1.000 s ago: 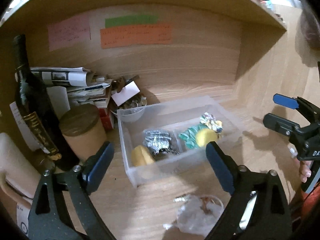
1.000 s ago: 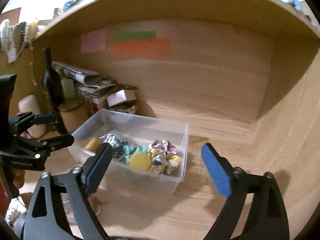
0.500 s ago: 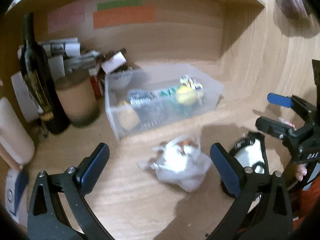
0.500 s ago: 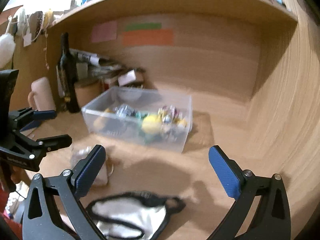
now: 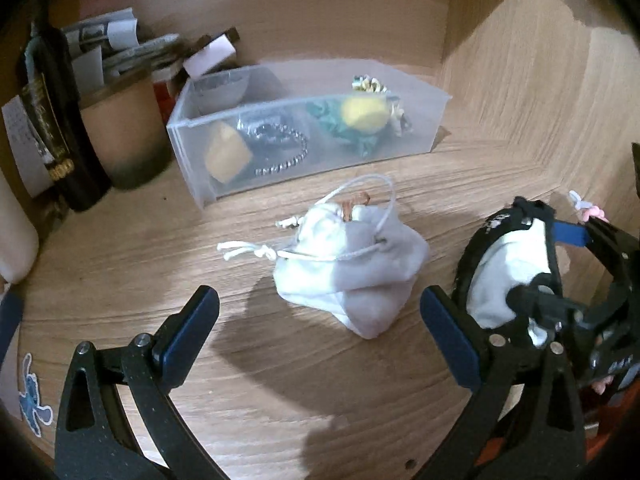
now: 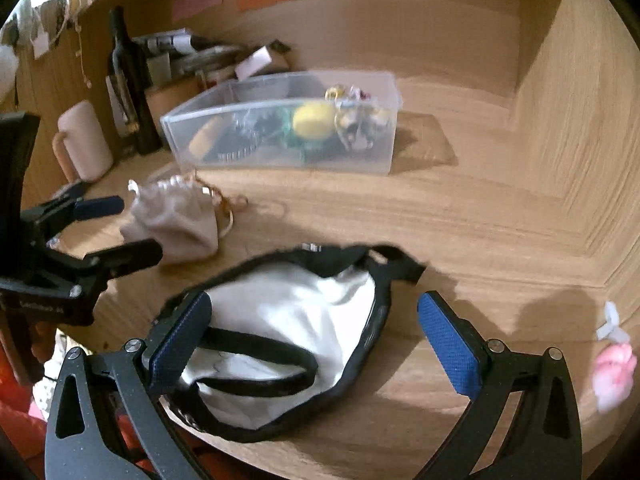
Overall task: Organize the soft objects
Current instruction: 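Grasp the white drawstring pouch with the left gripper while the right grasps the black-rimmed eye mask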
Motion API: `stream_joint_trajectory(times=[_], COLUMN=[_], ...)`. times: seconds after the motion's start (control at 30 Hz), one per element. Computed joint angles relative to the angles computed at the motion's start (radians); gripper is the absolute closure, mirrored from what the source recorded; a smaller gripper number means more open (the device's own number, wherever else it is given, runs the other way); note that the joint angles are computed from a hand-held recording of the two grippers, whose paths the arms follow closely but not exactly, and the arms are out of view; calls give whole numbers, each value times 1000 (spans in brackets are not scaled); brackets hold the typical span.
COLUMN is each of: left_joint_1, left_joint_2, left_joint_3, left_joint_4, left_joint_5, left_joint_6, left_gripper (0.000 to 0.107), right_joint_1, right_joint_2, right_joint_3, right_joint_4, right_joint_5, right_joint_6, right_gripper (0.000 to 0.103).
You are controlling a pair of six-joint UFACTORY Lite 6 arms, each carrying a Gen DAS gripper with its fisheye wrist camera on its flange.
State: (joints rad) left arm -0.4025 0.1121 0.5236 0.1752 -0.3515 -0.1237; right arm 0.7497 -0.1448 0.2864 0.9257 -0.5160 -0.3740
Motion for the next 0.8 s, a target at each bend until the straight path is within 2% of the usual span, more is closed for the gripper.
stream_joint_trajectory(times=[0.1, 0.2, 0.27, 0.33, 0.47, 0.53, 0.7, 0.8], left_joint_1=[-23, -28, -33, -32, -22, -27, 7, 18], left_joint_2=[22, 36, 43, 55, 90, 98, 90, 57], left_joint_3=[14, 28, 35, 48, 78, 80, 83, 70], left_joint_4=[-73, -66, -71, -42, 72, 71, 232, 258], left_joint_5=[-5, -13, -20, -16, -13, -22, -39, -45], left_joint_6=[49, 40, 40, 17, -87, -83, -229, -254], left_gripper=[5, 5, 8, 23, 39, 53, 78, 85], right_joint_1=[4, 2, 36, 45, 21, -11, -24, -35], right_joint_2=[20, 51, 68, 75, 55, 36, 2, -32], right_joint_3=[1, 11, 20, 23, 10, 1, 2, 5], right_joint_4=[-33, -87, -25, -17, -41, -86, -46, -16], right_joint_5=[0, 7, -22, -36, -37, -25, -37, -40], right_joint_6=[34, 71, 19, 9, 24, 57, 11, -41], right_gripper=[3, 21, 32, 51, 73, 84, 90, 91])
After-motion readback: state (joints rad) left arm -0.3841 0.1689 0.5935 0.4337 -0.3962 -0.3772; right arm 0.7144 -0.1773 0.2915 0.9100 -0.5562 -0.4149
